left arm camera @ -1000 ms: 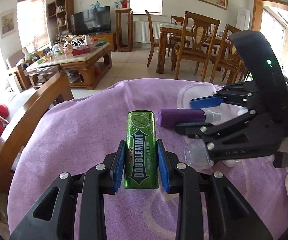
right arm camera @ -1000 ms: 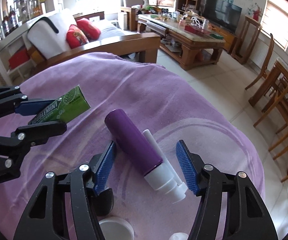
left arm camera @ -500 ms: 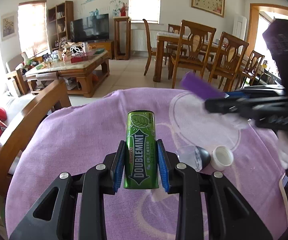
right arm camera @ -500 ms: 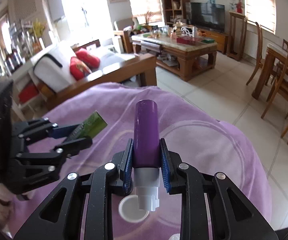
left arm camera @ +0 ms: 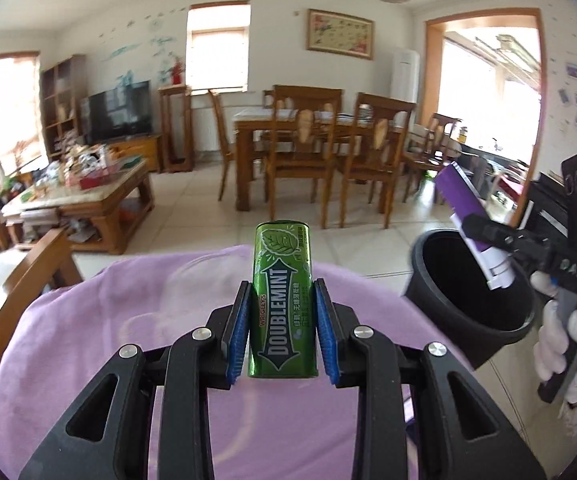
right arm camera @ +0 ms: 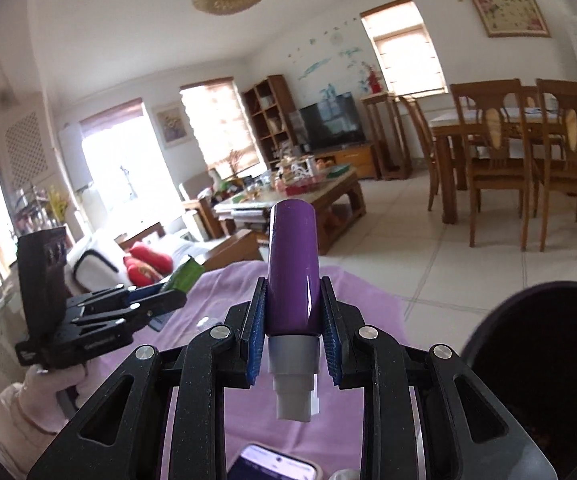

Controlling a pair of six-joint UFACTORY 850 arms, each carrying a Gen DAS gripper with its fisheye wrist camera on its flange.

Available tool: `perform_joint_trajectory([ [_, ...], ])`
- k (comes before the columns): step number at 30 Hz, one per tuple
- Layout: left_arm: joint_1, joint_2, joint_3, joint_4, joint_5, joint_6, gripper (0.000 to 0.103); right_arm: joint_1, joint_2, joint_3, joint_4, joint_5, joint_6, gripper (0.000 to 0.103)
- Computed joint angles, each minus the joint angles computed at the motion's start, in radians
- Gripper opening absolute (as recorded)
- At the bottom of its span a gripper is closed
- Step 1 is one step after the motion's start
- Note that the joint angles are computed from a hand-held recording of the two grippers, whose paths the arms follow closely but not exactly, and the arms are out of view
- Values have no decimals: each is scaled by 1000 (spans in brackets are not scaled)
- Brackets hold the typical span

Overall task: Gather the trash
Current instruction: 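Carry the gum and spray bottle over the black bin and open both tools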

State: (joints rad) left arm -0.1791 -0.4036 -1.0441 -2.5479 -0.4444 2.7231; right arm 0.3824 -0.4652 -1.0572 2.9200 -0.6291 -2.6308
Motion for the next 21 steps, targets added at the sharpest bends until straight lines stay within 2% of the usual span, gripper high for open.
perform_joint_trajectory([
  [7, -192, -20, -37, -28, 28, 35, 30, -141, 138, 267, 12, -150, 27, 26],
  [12, -305, -93, -121, 15, 83, -1, 30, -260, 172, 383, -44, -224, 84, 26],
  [14, -332, -119, -144, 23, 102, -7, 30, -309, 167, 414, -71, -253, 99, 26],
  [18, -371, -178, -212, 125, 159, -115, 30, -402, 131, 446, -145, -298, 156, 26],
  [21, -391, -212, -251, 192, 208, -179, 30, -441, 95, 443, -183, -310, 181, 26],
])
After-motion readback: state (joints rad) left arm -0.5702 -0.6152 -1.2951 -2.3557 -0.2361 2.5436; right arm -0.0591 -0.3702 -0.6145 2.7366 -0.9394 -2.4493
